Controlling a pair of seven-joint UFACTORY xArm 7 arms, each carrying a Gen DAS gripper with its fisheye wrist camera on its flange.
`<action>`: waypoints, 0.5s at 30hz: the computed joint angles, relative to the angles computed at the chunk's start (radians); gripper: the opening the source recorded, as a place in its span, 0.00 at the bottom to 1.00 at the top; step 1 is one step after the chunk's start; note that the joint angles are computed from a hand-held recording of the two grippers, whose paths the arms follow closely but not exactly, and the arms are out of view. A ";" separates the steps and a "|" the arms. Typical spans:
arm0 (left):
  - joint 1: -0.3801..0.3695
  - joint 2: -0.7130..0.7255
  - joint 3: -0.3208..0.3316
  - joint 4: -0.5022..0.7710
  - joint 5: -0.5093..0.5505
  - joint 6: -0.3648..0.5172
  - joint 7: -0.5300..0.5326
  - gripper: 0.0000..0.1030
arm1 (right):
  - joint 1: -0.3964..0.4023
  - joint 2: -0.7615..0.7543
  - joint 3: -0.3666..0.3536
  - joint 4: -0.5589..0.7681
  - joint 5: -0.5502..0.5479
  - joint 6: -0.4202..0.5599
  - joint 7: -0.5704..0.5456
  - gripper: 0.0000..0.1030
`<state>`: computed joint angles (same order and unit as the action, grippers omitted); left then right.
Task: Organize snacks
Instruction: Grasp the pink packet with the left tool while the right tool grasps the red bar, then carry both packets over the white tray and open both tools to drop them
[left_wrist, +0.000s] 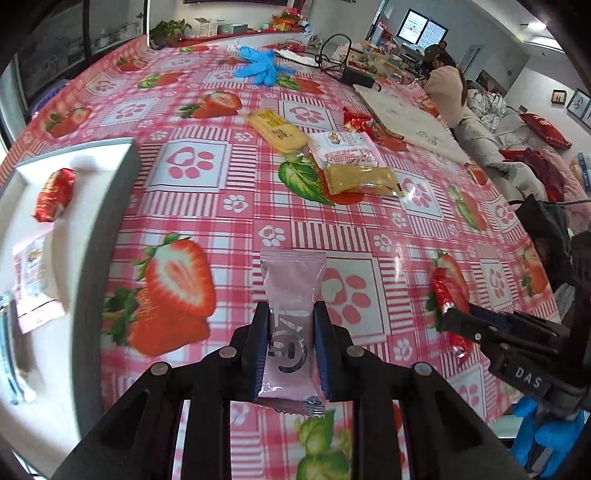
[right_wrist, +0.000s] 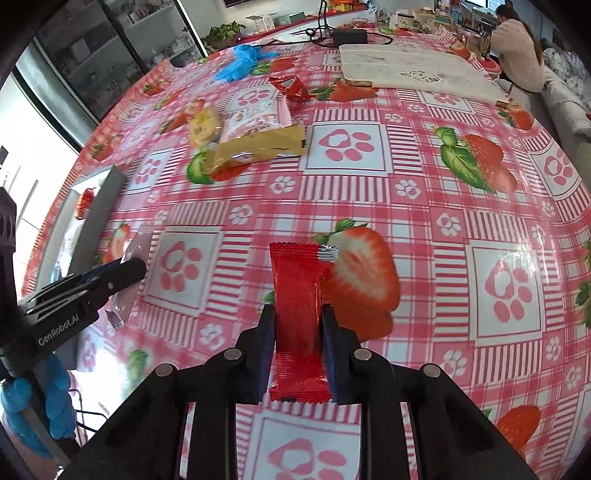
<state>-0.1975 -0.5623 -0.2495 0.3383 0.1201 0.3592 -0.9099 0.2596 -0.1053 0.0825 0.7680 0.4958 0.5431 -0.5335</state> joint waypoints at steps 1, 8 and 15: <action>-0.007 -0.034 0.005 -0.009 -0.004 0.017 0.002 0.25 | 0.004 -0.008 0.001 0.000 0.010 0.008 -0.006 0.25; 0.015 -0.246 0.022 -0.061 -0.005 0.130 0.010 0.25 | 0.038 -0.017 0.044 0.021 -0.060 -0.001 0.048 0.25; 0.035 -0.367 0.011 -0.094 0.007 0.203 0.027 0.25 | 0.031 0.037 0.055 0.016 -0.282 -0.041 0.244 0.67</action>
